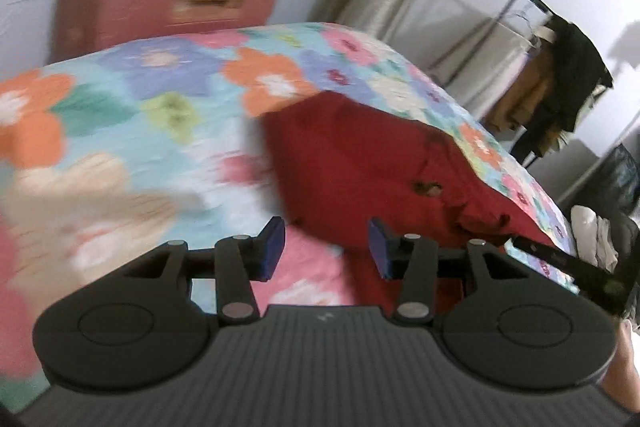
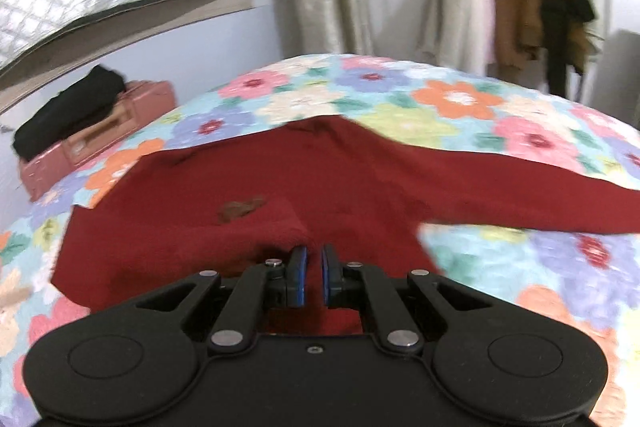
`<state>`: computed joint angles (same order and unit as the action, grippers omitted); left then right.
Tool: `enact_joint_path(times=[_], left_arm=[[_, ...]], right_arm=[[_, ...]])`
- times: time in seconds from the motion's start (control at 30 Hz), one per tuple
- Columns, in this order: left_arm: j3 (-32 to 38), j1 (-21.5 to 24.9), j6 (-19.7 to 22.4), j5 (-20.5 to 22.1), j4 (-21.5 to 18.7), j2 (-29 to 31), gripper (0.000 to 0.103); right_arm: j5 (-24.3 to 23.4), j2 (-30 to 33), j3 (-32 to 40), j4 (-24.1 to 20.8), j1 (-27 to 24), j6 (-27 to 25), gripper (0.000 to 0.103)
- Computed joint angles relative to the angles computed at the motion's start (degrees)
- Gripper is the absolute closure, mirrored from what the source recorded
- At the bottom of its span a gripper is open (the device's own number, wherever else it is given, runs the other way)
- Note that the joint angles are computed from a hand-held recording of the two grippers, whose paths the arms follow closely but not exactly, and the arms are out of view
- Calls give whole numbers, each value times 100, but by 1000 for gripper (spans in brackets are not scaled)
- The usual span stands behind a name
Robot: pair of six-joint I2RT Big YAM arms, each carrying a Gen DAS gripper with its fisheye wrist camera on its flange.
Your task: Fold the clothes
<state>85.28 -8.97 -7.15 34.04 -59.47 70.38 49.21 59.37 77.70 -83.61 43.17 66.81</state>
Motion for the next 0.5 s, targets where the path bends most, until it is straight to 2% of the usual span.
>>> enact_joint_path(times=[0.1, 0.2, 0.27, 0.37, 0.4, 0.43, 0.47, 0.5], left_arm=[[-43, -383, -240, -190, 262, 123, 58], [-47, -573, -322, -368, 263, 260, 55], [-2, -675, -303, -589, 171, 364, 53], [224, -752, -202, -1090, -290, 614, 51], [313, -752, -90, -1108, -478, 702, 50], [405, -747, 99, -941, -695, 791, 50], [426, -755, 183, -771, -772, 821, 50], [407, -770, 199, -633, -769, 820, 50]], right_arm=[[206, -435, -232, -530, 286, 1110, 94], [22, -776, -528, -803, 589, 1605, 93], [-368, -1000, -750, -364, 533, 1080, 87], [-888, -1188, -989, 540, 331, 51, 83], [-1005, -1179, -1009, 777, 269, -296, 77], [-1133, -1167, -1026, 1006, 205, -632, 71], [-1210, -1134, -1008, 1163, 173, -940, 55], [-1215, -1080, -970, 1293, 168, -1214, 43]])
